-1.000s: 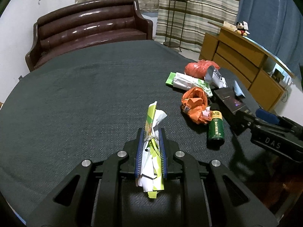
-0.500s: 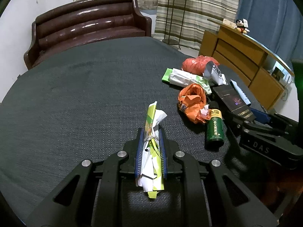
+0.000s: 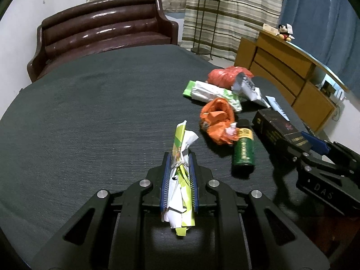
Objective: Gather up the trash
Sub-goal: 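Close the right gripper on the brown Liqun cigarette box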
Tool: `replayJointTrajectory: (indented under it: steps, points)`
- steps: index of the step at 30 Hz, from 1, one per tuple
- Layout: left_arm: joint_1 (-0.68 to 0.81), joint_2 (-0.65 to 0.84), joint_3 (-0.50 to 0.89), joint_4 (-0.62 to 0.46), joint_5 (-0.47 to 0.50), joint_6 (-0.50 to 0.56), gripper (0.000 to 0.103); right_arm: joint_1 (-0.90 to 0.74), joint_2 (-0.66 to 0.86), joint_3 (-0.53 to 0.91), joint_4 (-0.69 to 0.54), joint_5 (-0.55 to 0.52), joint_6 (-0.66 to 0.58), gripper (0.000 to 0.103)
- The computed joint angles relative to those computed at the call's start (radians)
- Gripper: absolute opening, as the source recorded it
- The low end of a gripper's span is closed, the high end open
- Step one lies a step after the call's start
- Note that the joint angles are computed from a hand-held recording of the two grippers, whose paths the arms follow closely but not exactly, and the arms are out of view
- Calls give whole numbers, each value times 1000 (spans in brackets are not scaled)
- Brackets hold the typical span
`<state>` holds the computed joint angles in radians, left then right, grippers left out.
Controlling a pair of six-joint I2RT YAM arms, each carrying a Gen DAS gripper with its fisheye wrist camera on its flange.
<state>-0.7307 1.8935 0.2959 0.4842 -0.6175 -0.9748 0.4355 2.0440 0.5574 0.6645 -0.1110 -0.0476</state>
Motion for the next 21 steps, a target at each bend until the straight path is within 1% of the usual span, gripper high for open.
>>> replayJointTrajectory:
  steps: [3, 7, 10, 15, 16, 18, 21]
  points:
    - [-20, 3, 23, -22, -3, -4, 16, -15, 6, 9, -35, -15, -15, 56]
    - [-36, 8, 43, -45, -7, -14, 16, -46, 26, 29, -71, -61, -17, 57]
    - [-37, 4, 48, -58, -10, -15, 16, -46, 24, 43, -84, -61, -14, 63]
    - [-21, 4, 42, -48, -10, -6, 16, -28, 46, 88, -107, -42, -13, 63]
    - [-15, 5, 40, -42, -7, 0, 16, -21, 52, 97, -114, -35, -14, 62]
    - [-7, 6, 38, -33, -5, 8, 16, -10, 58, 95, -107, -23, -19, 55]
    - [-3, 7, 33, -23, -2, 13, 16, -9, 50, 76, -84, -18, -29, 55]
